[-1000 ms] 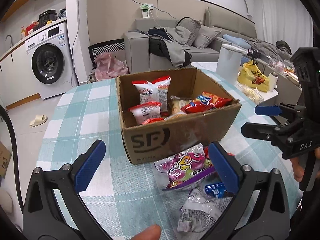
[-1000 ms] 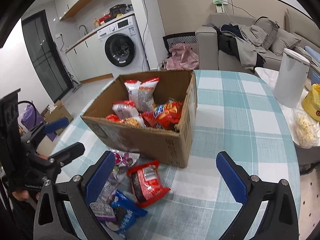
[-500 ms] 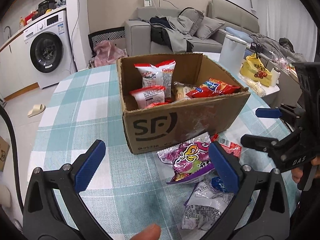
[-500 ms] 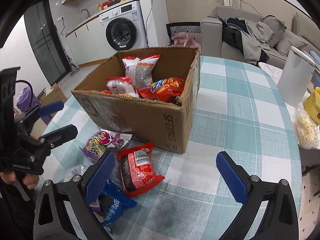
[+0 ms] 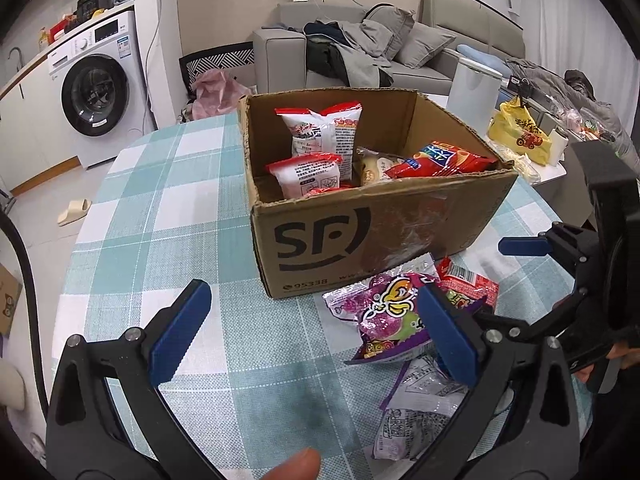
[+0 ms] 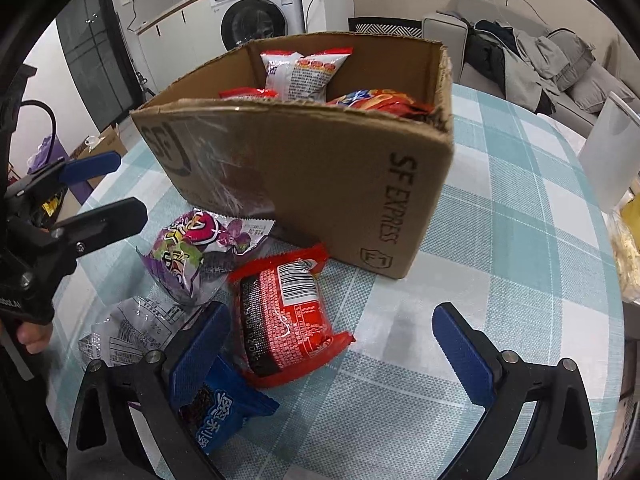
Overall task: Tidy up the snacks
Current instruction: 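Withdraw both grippers from the box toward the remaining snacks, then grasp the red-black noodle packet with the right gripper while the left grasps the purple candy bag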
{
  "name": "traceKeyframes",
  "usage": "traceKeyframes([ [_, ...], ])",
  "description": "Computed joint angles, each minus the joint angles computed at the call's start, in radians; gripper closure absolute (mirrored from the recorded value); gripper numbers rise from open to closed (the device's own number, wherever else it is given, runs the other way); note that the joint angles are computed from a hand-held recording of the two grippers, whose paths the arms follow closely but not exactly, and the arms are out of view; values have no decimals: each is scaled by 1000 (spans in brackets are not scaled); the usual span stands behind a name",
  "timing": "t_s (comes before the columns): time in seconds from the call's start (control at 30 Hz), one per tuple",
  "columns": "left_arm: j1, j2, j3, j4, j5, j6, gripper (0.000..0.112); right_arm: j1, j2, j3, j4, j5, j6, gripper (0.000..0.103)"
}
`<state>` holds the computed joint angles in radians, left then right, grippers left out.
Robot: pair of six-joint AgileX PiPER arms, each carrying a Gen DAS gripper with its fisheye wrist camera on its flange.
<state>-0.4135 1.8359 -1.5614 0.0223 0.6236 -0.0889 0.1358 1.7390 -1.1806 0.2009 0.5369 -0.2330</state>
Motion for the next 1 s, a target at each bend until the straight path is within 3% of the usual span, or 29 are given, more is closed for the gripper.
traceKeyframes([
  [0.67, -11, 22, -2, -10, 10, 11, 10, -55, 6, 6, -36, 4, 4, 2],
  [0.73, -13, 23, -4, -19, 15, 20, 10, -64, -10, 29, -7, 0, -38, 6],
  [0.93, -15, 24, -8, -89, 37, 96, 10, -87, -35, 46, 103, 21, -167, 32],
  [1.0, -15, 29, -14, -132, 52, 141, 10, -95, -33, 41, 149, 35, -212, 46],
])
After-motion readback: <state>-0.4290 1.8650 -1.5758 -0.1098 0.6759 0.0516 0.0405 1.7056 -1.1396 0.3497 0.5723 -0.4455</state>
